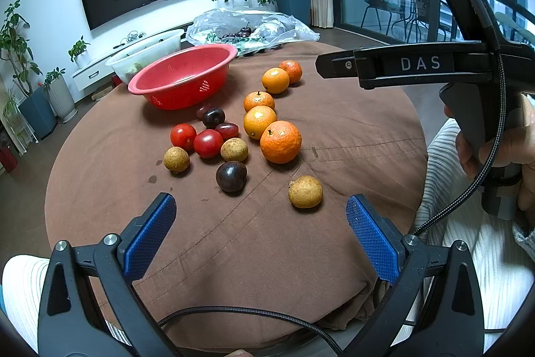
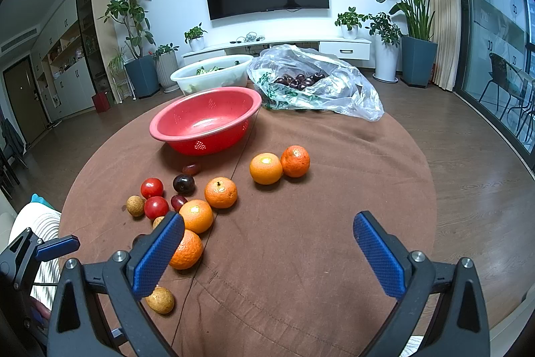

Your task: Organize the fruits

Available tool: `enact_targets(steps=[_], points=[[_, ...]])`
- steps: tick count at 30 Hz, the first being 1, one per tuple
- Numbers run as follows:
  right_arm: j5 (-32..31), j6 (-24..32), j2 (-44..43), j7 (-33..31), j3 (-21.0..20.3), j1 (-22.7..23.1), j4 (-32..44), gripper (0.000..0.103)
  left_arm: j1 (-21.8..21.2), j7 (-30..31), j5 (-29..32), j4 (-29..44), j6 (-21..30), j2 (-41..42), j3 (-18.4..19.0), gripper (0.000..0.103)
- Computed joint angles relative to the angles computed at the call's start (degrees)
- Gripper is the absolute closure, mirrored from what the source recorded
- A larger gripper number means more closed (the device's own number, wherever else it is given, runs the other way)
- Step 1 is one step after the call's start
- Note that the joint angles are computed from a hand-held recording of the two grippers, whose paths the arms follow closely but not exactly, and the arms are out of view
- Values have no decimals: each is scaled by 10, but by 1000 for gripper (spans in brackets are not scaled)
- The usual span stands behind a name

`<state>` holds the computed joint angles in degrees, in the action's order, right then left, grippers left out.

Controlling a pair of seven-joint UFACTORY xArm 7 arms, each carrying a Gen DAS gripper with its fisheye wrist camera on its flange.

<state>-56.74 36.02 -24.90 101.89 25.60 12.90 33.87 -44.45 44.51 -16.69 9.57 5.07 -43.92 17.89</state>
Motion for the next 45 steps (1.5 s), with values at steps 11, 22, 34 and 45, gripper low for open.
enact_targets(steps=[11, 22, 34, 45], points=[[-1, 1, 0, 0, -1, 1, 0, 0, -1, 2, 0, -1, 0, -1, 3, 0], [-1, 1, 1, 0, -1, 2, 1, 0, -2, 3, -1, -1, 1, -2, 4, 0], [-2, 2, 3, 0, -2, 3, 2, 0, -2, 3, -3, 1, 1, 0, 5, 0], [-4, 5, 7, 2, -2, 4, 5, 0, -7, 4, -6, 6, -3, 9, 9, 0]])
